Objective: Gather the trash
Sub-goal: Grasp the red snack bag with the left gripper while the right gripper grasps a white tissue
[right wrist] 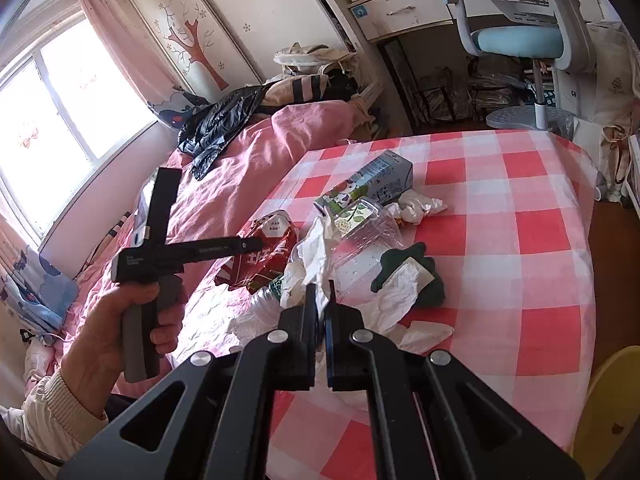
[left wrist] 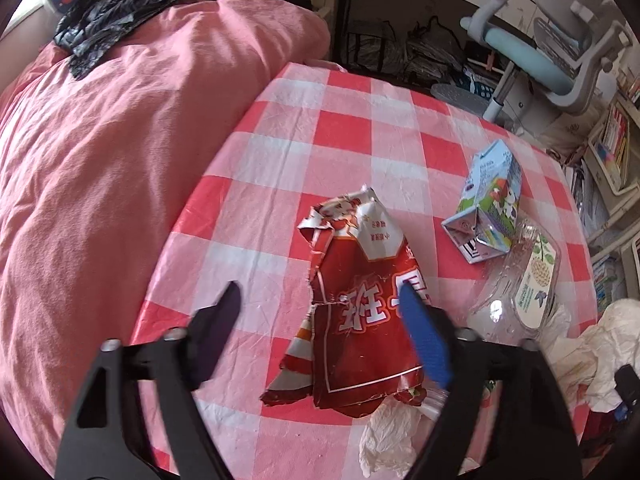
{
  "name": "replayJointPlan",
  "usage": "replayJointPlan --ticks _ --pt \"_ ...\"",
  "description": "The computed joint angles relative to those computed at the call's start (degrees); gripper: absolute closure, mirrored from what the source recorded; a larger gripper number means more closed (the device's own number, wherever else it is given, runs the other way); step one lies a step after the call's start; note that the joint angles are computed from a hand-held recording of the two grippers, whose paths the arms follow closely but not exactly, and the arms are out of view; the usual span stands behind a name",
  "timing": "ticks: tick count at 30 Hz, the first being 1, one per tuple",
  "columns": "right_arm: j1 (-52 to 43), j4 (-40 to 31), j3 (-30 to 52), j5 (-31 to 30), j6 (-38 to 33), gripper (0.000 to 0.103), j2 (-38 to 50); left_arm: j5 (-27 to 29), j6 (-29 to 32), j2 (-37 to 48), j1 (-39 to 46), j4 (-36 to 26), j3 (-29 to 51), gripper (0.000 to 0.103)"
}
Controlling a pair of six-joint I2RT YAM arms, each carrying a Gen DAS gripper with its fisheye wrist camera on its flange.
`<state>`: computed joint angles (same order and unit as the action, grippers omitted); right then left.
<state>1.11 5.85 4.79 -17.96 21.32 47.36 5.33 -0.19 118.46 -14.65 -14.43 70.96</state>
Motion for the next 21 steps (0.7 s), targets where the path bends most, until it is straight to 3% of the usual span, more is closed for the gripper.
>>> replayJointPlan --ticks 1,2,4,11,21 --pt "-0.7 0.4 0.0 -0.6 -0.3 0.099 0.5 1.7 0.1 1.1 0.1 -1.2 1.1 0.079" --pt "-1.3 0.7 0.1 -1.0 -0.5 0.099 0.6 3.7 -0.2 1.5 0.3 -2.1 1.7 0.089" --pt "-2.2 1.0 0.1 -1.7 -0.7 0.099 0.6 5.5 -0.4 -0.2 0.6 -1.0 0.5 0.099" --pt "-3.9 -1.1 -0.2 -1.9 -0.8 0.099 -4.2 12.4 -1.9 -13.3 4.3 5.5 -7.4 0.101" --pt "-4.4 -11.5 -0.1 3.2 -1.8 0.099 -17.1 17.3 -0.3 -19.2 4.4 7.0 -11.8 0.101"
